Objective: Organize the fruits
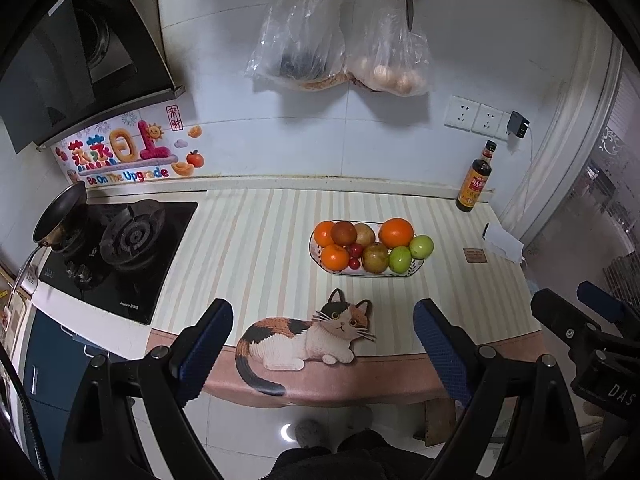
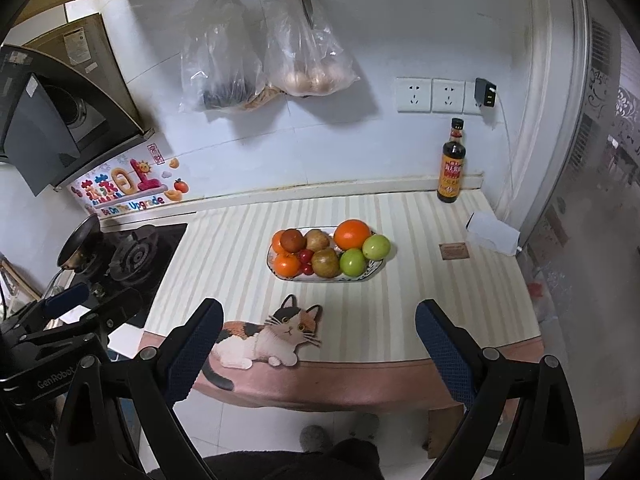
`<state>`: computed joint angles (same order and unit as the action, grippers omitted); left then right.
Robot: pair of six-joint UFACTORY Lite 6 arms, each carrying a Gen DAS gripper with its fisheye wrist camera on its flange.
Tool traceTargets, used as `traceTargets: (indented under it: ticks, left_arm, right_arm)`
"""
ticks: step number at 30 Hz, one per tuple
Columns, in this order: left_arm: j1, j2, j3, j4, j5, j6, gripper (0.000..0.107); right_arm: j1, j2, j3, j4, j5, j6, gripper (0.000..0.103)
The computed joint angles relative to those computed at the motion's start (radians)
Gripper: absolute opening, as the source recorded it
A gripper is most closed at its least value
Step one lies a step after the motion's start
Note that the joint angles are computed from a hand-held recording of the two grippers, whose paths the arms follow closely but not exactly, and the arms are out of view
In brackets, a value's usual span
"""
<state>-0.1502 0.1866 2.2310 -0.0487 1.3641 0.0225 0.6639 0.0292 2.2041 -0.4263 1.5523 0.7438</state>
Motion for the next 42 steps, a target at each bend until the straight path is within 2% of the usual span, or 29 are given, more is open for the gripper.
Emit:
traceTargets:
  ticks: [6, 9, 17, 29, 42]
  left_arm:
    - [-0.013, 0.003, -0.039, 0.006, -0.032, -0.021, 0.093]
    - [-0.025, 0.024, -0.030, 0.022, -0.047, -0.028, 0.103]
    - [-0.039, 0.126, 0.040, 0.070, -0.076, -0.065, 0.103]
    - [-0.058, 0.271, 0.178, 0.096, -0.022, -0.083, 0.103]
    - [-0.075, 0.341, 0.276, 0.088, 0.021, -0.092, 0.103]
  right_arm:
    - [-0.031, -0.022, -0.072, 0.007, -0.042, -0.003, 0.099]
    - [-0.076, -0.011, -0.085, 0.026, -0.068, -0.028, 0.099]
    - [-0.240, 0.036, -0.110, 0.115, -0.162, -0.134, 0.100]
    - [-0.382, 0.072, -0.195, 0.215, -0.251, -0.229, 0.100]
    - [-0.394, 0.110, -0.164, 0.228, -0.239, -0.260, 0.100]
